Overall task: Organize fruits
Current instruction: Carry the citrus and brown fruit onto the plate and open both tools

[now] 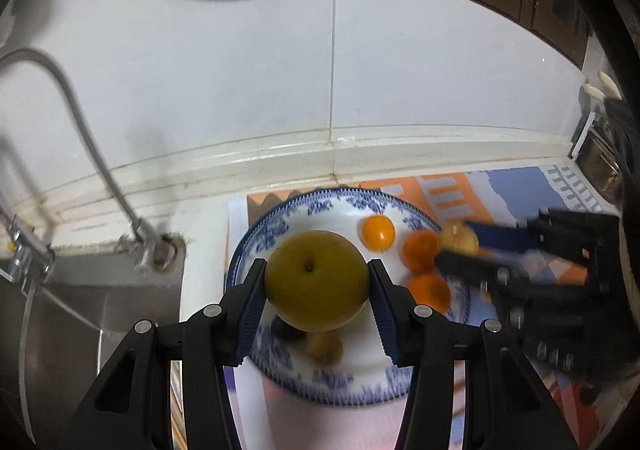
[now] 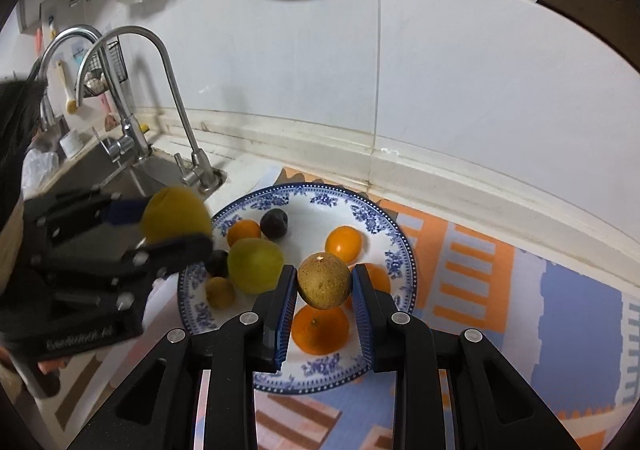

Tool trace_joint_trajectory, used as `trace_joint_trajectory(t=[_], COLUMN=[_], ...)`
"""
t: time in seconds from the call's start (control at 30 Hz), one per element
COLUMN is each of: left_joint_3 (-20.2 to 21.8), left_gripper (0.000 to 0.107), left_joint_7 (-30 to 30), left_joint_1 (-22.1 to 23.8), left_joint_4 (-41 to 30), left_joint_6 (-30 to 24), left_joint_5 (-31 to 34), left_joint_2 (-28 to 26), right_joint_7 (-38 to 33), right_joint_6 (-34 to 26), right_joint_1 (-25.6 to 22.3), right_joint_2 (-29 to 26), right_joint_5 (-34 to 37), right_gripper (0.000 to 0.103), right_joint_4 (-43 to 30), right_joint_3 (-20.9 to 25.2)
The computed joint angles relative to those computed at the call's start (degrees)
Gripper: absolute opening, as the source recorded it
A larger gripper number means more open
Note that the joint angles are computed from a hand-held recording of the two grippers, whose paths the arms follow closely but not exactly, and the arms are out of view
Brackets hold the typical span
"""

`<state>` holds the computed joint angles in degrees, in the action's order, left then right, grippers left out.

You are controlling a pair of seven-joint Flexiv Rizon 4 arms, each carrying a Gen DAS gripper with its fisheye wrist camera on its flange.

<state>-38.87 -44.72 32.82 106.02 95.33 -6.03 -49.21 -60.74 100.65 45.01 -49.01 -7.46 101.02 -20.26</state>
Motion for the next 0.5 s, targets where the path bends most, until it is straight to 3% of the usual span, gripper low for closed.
trace_joint_trajectory(t=[0.2,0.4,0.5], left_joint_3=[3.7,5.5,6.3], left_gripper=[0.049,0.049,0.067], left_joint_7=[2.1,5.8,7.2], left_joint_1=[-6.0,-8.8,-9.8], left_joint_4=[-7.6,-9.8,-9.2], left_joint_6=[-7.1,-10.8,-7.8], left_joint_5=[-4.4,-8.6,-10.1], left_joint_2=[-2.0,-2.2,-2.0], right_joint_7=[0.1,0.4,0.6], right_joint_6=[-2.1,-2.6,-3.0], right_joint_1=[-3.7,-5.8,-6.5], right_joint_2=[-1.2,-1.5,-1.7], right_joint_5=[-2.3,-3.8,-4.3], right_gripper=[0.029,0.029,0.032], right_joint_4=[-2.9,-3.9,-4.2], right_joint_3=[3.8,5.4,5.8])
